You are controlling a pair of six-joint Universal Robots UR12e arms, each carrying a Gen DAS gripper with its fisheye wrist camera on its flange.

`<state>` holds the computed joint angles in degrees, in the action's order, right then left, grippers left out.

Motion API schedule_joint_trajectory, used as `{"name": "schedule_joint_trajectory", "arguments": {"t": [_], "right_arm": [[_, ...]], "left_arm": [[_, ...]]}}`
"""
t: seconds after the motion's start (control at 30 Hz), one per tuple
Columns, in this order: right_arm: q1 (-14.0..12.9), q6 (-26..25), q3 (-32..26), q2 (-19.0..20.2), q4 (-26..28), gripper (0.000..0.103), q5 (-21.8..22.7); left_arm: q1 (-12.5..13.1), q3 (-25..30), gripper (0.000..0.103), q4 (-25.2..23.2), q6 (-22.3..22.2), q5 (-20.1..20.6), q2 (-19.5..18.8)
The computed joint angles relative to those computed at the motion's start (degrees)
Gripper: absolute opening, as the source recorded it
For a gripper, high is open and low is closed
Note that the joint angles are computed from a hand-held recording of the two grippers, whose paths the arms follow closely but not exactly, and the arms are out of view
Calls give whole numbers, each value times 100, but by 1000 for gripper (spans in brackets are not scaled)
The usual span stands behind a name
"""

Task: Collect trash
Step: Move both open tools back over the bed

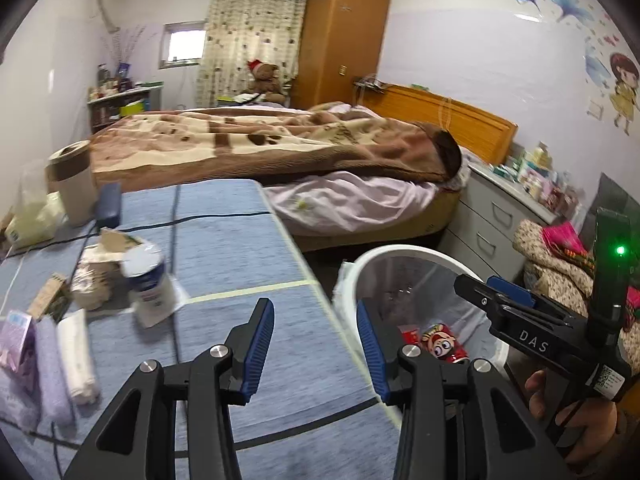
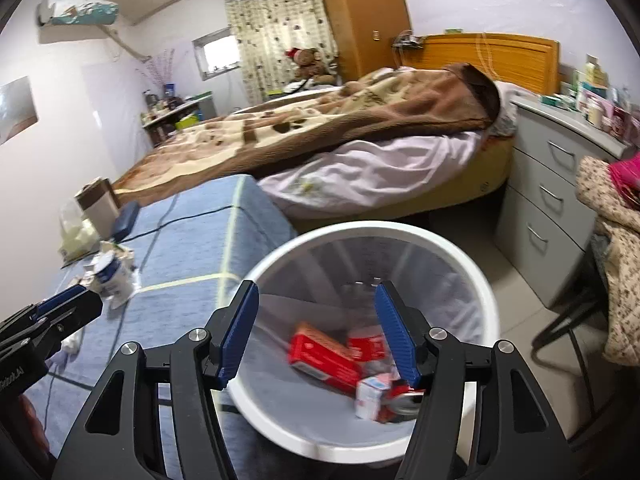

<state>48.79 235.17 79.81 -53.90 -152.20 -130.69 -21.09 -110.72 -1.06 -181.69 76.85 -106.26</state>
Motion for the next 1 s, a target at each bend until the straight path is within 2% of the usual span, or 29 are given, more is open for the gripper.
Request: {"name": "schedule_joint_trajectory", "arguments": {"t": [0.1, 0.4, 0.5, 0.6, 0.87, 1.0], "right_arm": [[15, -337, -149, 119, -202, 62, 88], [54, -1046, -572, 435, -620, 63, 324], [63, -1294, -748, 547, -643, 63, 415], [68, -1517, -935, 661, -668, 72, 556], [45, -2016, -1465, 965, -647, 72, 987], [24, -2162, -1766, 1139, -523, 72, 1191]], "left_arm": [[107, -135, 48, 80, -111, 187, 101], [450, -501, 49, 267, -391, 538, 353], [540, -585, 50, 285, -459, 662, 408], [695, -701, 52, 313, -553, 743, 479], [1045, -879, 53, 310, -807, 999, 583], [1223, -945, 53, 289, -849, 998, 619]]}}
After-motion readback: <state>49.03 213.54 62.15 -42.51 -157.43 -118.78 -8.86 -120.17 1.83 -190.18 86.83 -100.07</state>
